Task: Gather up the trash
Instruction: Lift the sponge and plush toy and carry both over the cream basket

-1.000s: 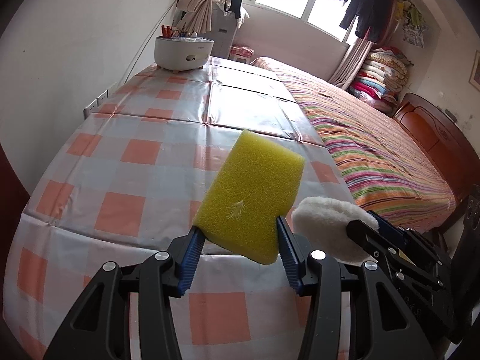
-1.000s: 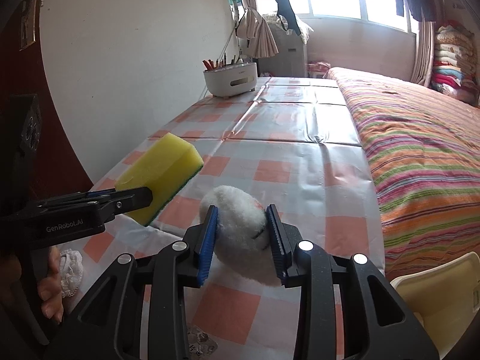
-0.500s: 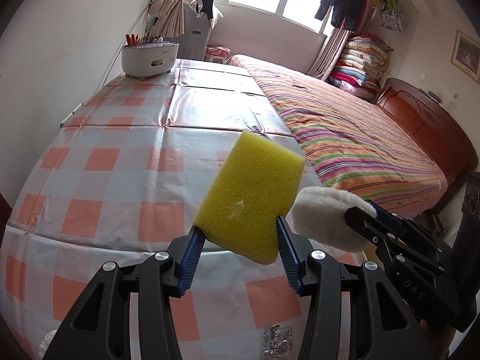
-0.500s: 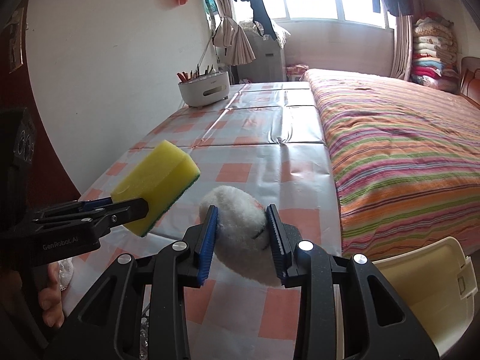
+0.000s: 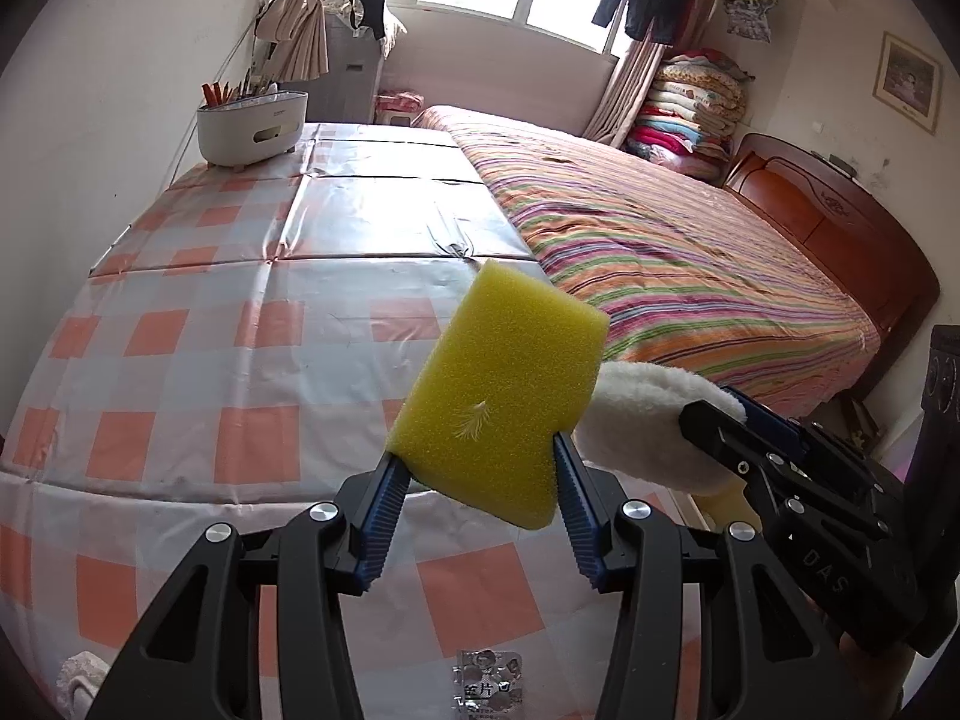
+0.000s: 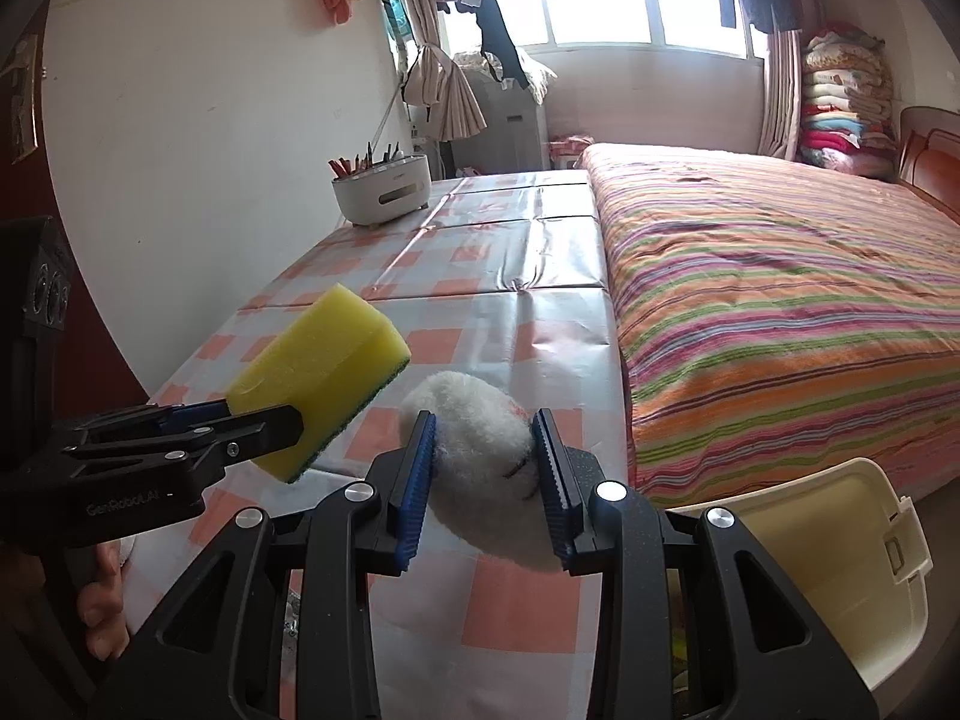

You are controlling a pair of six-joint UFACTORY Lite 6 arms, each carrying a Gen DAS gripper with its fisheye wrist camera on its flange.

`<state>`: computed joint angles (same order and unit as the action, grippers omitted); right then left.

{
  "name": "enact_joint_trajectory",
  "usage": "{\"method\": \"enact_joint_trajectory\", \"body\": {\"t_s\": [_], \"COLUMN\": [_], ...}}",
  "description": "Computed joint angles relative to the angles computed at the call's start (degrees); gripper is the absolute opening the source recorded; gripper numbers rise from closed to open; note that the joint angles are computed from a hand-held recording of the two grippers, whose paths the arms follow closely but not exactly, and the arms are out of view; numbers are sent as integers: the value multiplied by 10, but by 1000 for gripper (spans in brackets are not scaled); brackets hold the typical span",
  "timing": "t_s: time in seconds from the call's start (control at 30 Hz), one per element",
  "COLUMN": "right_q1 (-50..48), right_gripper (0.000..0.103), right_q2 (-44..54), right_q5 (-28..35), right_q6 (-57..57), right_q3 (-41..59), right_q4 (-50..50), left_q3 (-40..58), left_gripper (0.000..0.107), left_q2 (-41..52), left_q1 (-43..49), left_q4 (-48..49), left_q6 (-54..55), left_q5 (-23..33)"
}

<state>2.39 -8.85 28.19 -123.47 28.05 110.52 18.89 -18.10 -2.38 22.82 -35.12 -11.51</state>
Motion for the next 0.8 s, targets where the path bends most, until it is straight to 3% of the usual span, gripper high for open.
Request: {"method": "enact_joint_trajectory", "body": {"t_s": [0.8], "right_q1": [-190], "right_gripper": [32], "right_q2": [-21], "right_q5": [82], "right_q6": [32], "right_q3": [-18], "right_q4": [-125], "left_q3": [45], "left_gripper": [47], "left_q2": [62], "left_q1": [-166], "left_q4": [-400], "left_q6": [325], "left_q5": [-15]}}
